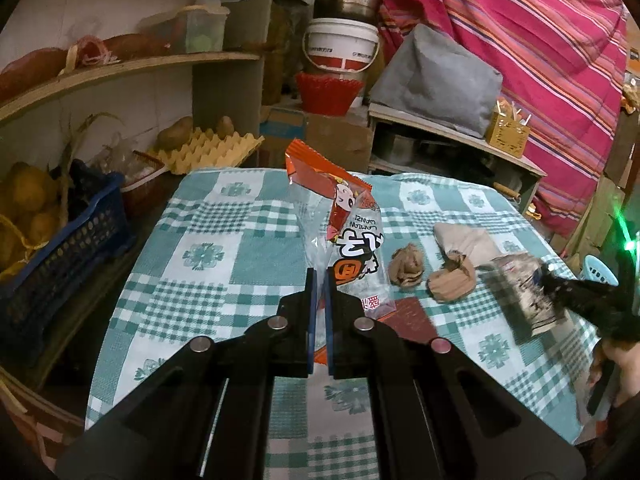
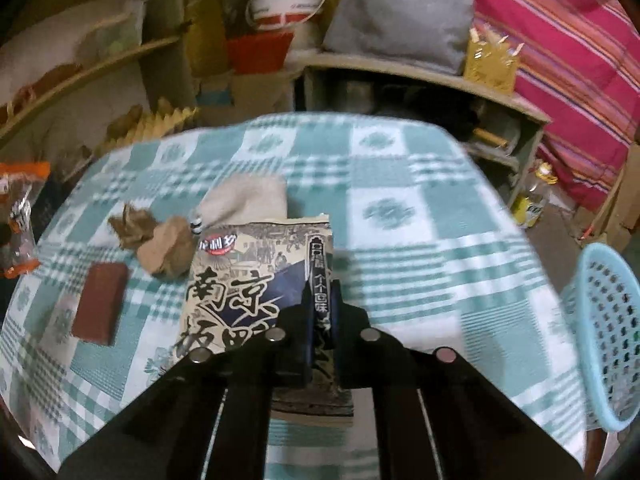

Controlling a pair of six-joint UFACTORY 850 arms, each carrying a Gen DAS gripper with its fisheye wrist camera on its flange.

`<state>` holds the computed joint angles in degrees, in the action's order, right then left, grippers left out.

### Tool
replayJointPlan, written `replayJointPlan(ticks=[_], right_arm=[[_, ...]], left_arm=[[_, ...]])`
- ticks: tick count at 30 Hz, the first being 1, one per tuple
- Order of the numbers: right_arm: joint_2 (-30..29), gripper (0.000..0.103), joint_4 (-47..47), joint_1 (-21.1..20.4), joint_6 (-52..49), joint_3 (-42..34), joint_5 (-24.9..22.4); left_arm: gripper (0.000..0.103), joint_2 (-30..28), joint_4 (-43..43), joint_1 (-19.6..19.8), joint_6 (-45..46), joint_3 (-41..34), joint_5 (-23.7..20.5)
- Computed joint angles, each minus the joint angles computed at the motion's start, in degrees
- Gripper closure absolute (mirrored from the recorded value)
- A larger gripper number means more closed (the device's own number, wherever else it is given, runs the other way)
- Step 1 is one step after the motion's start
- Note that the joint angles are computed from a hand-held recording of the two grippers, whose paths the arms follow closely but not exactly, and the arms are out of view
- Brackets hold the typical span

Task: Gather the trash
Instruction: 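Grasp the black printed snack package with the right tool while the left tool holds the clear bag, then carry the clear bag and black package over the basket and open both tools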

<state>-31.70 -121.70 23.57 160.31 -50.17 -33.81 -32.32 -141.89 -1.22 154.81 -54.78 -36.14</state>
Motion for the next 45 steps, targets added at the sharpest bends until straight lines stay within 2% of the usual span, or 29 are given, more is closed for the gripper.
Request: replayJointPlan(ticks=[12, 18, 21, 27, 38, 43, 45], right_arm=[[10.72, 0.096, -2.21, -5.94, 5.50, 12.99, -5.76], [16.01, 0.096, -2.43, -9.91, 6.01, 18.94, -7.61], [19.01, 0.096, -3.77, -13.21, 7.12, 22.57, -8.16], [23.66, 0.096, -8.91, -20.11, 10.75, 28.96, -9.23], [25.89, 0.096, -15.99, -30.57, 12.75, 34.77, -11.41], [26.14, 0.096, -19.46, -35.65, 11.64, 35.28, -11.64], [25.63, 0.096, -19.20, -36.33, 10.98, 34.99, -11.88]], left_arm=[[0.101, 2.35, -0.87, -6.33, 0.37, 1.15, 0.10], [0.101, 4.03, -4.67, -12.63, 4.28, 1.46, 0.73], [0.101, 4.63, -6.25, -16.57, 6.16, 1.47, 0.83], [0.101, 3.43, -4.40, -23.94, 2.95, -0.41, 1.14], [0.101, -1.45, -3.05, -35.87, -1.59, -4.89, 1.24], [0.101, -3.69, -2.27, -39.70, -3.82, -7.05, 1.69], [0.101, -4.56, -2.11, -40.89, -4.51, -7.97, 1.94]])
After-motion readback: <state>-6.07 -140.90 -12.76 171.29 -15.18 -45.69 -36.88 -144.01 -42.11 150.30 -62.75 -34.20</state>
